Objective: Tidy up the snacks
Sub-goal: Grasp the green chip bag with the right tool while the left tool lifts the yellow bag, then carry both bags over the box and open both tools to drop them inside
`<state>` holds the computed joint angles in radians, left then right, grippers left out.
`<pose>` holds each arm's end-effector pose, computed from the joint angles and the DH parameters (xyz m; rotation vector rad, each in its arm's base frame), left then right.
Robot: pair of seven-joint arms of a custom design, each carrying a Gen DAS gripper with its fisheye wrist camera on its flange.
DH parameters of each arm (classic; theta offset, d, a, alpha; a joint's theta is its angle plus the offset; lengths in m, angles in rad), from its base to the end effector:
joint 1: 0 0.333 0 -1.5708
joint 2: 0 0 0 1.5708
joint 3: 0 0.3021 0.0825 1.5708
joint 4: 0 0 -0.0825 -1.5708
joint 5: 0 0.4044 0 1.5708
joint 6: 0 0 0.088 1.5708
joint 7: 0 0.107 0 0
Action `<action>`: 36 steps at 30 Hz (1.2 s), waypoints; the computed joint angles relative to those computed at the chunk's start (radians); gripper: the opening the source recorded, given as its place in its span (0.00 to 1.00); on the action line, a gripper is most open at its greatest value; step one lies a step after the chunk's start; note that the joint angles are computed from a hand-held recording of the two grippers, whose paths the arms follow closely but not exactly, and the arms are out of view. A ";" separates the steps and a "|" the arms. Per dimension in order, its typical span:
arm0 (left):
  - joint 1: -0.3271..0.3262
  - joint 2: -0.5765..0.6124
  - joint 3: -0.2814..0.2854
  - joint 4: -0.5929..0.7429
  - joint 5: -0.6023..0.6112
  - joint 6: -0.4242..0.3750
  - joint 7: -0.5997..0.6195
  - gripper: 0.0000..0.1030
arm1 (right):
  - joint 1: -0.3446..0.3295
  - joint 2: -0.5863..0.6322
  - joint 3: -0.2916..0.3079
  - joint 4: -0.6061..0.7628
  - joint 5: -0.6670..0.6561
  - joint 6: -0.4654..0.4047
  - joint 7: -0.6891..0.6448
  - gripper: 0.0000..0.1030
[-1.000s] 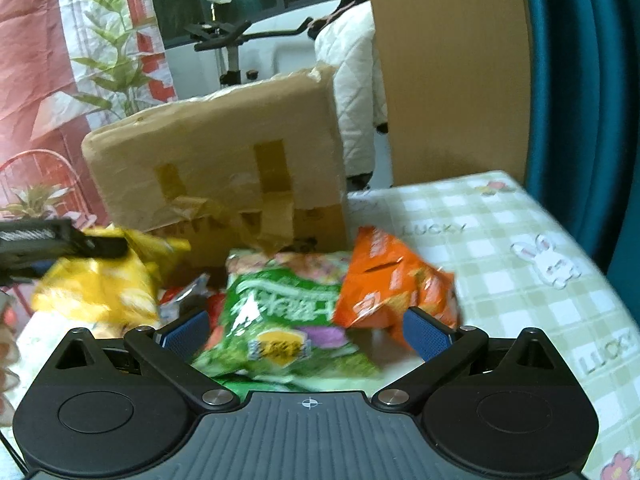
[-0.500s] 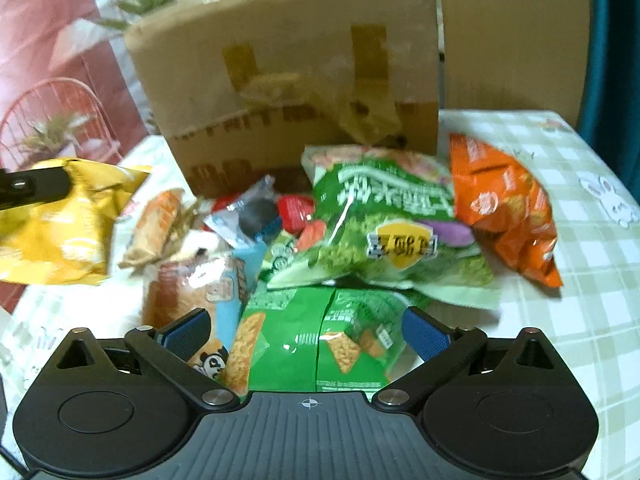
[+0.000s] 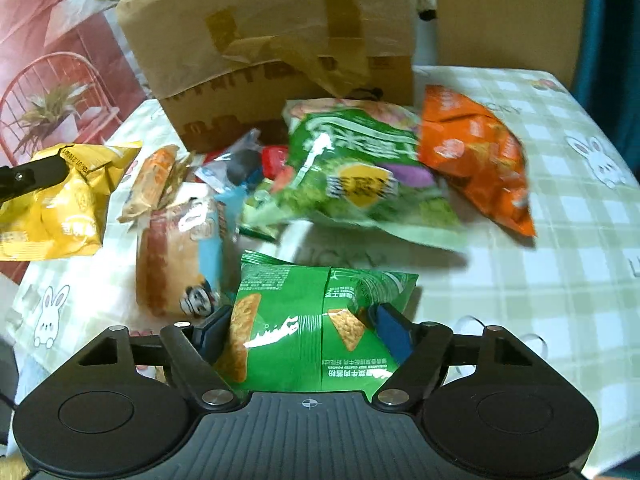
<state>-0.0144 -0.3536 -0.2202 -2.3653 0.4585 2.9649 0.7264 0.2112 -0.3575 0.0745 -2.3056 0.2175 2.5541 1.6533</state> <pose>0.4880 -0.1571 0.5436 -1.8187 1.5302 -1.0217 0.4906 0.1439 0.5340 -1.8561 1.7427 -0.2924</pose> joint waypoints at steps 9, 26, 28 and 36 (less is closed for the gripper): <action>0.075 -0.021 -0.054 0.011 0.093 0.044 -0.041 0.78 | -0.071 -0.148 0.040 -0.109 -0.071 0.205 0.060 0.70; 0.204 0.269 -0.136 0.519 0.504 0.053 -0.209 0.78 | 0.137 0.234 -0.197 0.362 0.220 0.569 -0.413 0.70; 0.174 0.357 -0.130 0.638 0.546 0.016 -0.180 0.78 | 0.155 0.314 -0.215 0.478 0.336 0.532 -0.522 0.70; 0.021 0.725 -0.082 1.095 0.477 -0.195 0.101 0.79 | 0.080 0.650 -0.163 0.882 0.254 0.430 -0.506 0.70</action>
<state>0.0070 0.3710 -0.3022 -1.2702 0.9358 2.7696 0.8269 0.2915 0.2926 -0.0885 -1.4238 0.4719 2.9836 1.1473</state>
